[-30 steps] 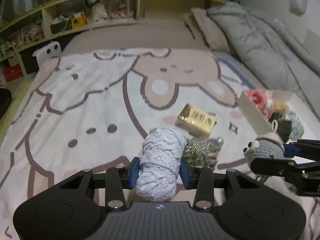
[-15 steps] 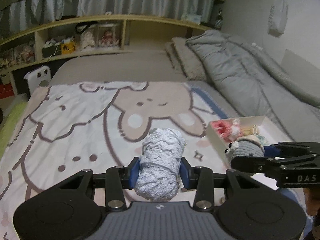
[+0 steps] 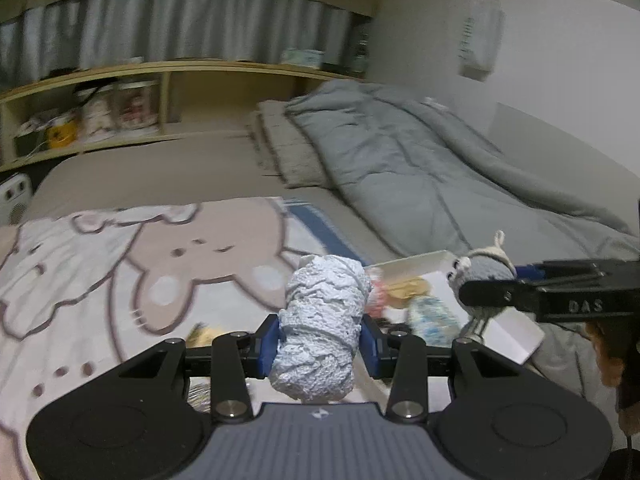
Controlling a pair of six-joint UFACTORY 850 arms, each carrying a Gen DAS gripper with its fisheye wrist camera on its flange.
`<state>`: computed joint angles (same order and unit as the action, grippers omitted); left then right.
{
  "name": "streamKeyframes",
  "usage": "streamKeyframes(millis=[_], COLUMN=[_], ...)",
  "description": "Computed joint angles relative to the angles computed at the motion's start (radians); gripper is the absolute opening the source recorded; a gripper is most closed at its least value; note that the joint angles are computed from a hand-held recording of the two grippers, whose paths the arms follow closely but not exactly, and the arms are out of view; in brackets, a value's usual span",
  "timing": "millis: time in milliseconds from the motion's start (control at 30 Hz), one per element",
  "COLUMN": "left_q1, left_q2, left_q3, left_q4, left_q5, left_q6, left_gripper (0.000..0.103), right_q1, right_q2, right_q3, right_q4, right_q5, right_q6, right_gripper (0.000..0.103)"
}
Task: Organize objects
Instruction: 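Carry the lace bundle and sheep into the white box and open both grippers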
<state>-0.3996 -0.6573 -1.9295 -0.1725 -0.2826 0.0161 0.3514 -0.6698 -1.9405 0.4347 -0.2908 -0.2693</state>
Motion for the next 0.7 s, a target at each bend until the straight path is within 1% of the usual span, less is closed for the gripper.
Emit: streamKeyframes(millis=[67,200,333,467,567,667,700], left_q1=[-0.017,-0.046,-0.066,-0.081,-0.089,-0.099,-0.101], left_q2=[-0.034,-0.115,-0.218,-0.316,-0.407,-0.510,-0.561], left_q3=[-0.048,-0.161,-0.300,-0.434,-0.570,-0.736,-0.821], left_q4=[-0.047,-0.103,-0.141,-0.148,-0.123,-0.086,-0.072], left_q5=[-0.016,-0.076,-0.170,-0.278,-0.375,-0.479,-0.523], left_q6=[0.062,0.136,0.180,0.210,0.211,0.189,0.175], left_gripper=[0.043,0.043,0.043,0.043,0.043,0.043,0.043], right_q1=[-0.010,-0.033,-0.060,-0.082,-0.093,-0.105,-0.108], right_q2=[0.011,0.031,0.045,0.044,0.035,0.019,0.013], right_q3=[0.015,0.050,0.086,0.107,0.114,0.110,0.106], right_q4=[-0.044,-0.129,-0.149,-0.161,-0.165,-0.152,-0.147], right_q5=[0.005,-0.002,-0.022,-0.062,-0.093,-0.128,-0.140], right_q6=[0.037,0.106,0.130,0.142,0.139,0.127,0.121], right_gripper=[0.055,0.055,0.055,0.055,0.055,0.055,0.055])
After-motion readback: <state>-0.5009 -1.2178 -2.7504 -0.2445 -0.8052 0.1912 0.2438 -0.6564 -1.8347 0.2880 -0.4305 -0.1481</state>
